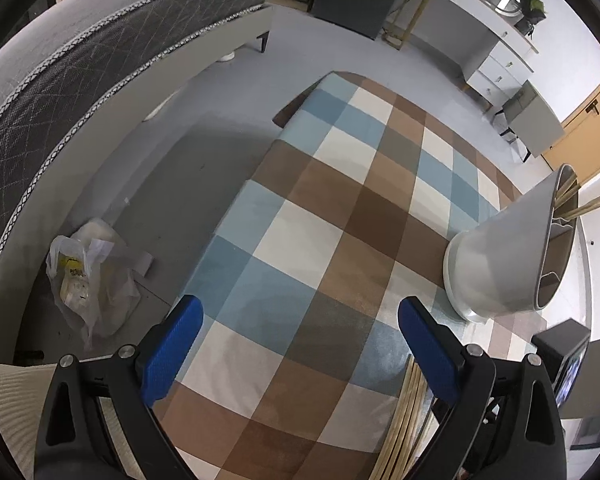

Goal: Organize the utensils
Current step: 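Lower the right tool to the bundle and pinch one chopstick, then lift the chopstick with the right tool while the left tool lowers to the bundle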

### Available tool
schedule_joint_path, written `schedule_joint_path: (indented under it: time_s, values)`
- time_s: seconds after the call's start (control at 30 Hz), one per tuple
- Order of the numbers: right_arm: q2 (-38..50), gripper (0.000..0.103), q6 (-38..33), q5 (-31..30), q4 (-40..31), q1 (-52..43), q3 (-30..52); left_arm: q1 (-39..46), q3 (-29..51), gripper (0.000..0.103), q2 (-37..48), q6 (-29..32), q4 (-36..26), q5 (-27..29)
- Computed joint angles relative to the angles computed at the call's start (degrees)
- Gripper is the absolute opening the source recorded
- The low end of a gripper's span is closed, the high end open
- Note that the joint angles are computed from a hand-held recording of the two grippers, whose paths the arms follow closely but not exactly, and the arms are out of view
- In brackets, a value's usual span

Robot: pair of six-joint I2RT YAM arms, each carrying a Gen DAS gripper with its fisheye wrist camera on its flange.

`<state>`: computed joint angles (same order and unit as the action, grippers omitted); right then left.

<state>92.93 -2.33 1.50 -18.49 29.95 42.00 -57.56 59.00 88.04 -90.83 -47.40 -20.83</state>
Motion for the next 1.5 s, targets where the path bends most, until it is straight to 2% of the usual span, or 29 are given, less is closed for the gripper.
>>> schedule_joint_path:
  time_s: [0.07, 0.13, 0.27, 0.4, 0.57, 0.73, 0.87, 1.03, 1.23, 1.5]
  values:
    - [0.10, 0.024, 0.02, -0.81, 0.58, -0.24, 0.22, 0.21, -0.04, 0.095, -0.04, 0.62, 0.39, 0.64]
    - [0.17, 0.004, -1.11, -1.39, 1.01, -0.78, 0.35, 0.20, 0.03, 0.095, -0.10, 1.58, 0.86, 0.72]
    - [-1.06, 0.003, -2.25, -7.49, 0.59, -5.85, 0.33, -0.45, 1.35, 0.095, 1.53, 3.45, 0.47, 0.23]
    - [-8.74, 0.003, -3.89, -13.97, 0.04, -12.84, -3.76, -0.48, 0.65, 0.095, 2.74, 7.34, 5.36, 3.77]
    - [-17.76, 0.003, -5.31, -26.78, -5.15, -27.22, -5.70, -2.63, 3.45, 0.095, 7.41, 11.33, 7.50, 6.89]
    - [-19.57, 0.003, -6.37, -38.80, -7.72, -39.69, -5.80, -6.06, 6.14, 0.095, 11.38, 12.60, 6.83, 7.58]
    - [-19.65, 0.003, -4.07, -46.48, -7.09, -46.32, -7.07, -8.22, 7.61, 0.095, 14.33, 12.19, 5.68, 7.97]
    - [-20.02, 0.003, -4.94, -49.62, -8.38, -50.01, -6.49, -10.04, 10.35, 0.095, 19.27, 12.72, 3.47, 9.45]
    - [-20.68, 0.003, -6.55, -52.27, -9.55, -52.63, -6.17, -11.03, 14.31, 0.095, 23.39, 13.12, -1.94, 9.26]
    - [-21.75, 0.003, -7.48, -54.09, -11.02, -53.91, -5.93, -11.04, 14.73, 0.096, 24.23, 13.15, -1.40, 8.51]
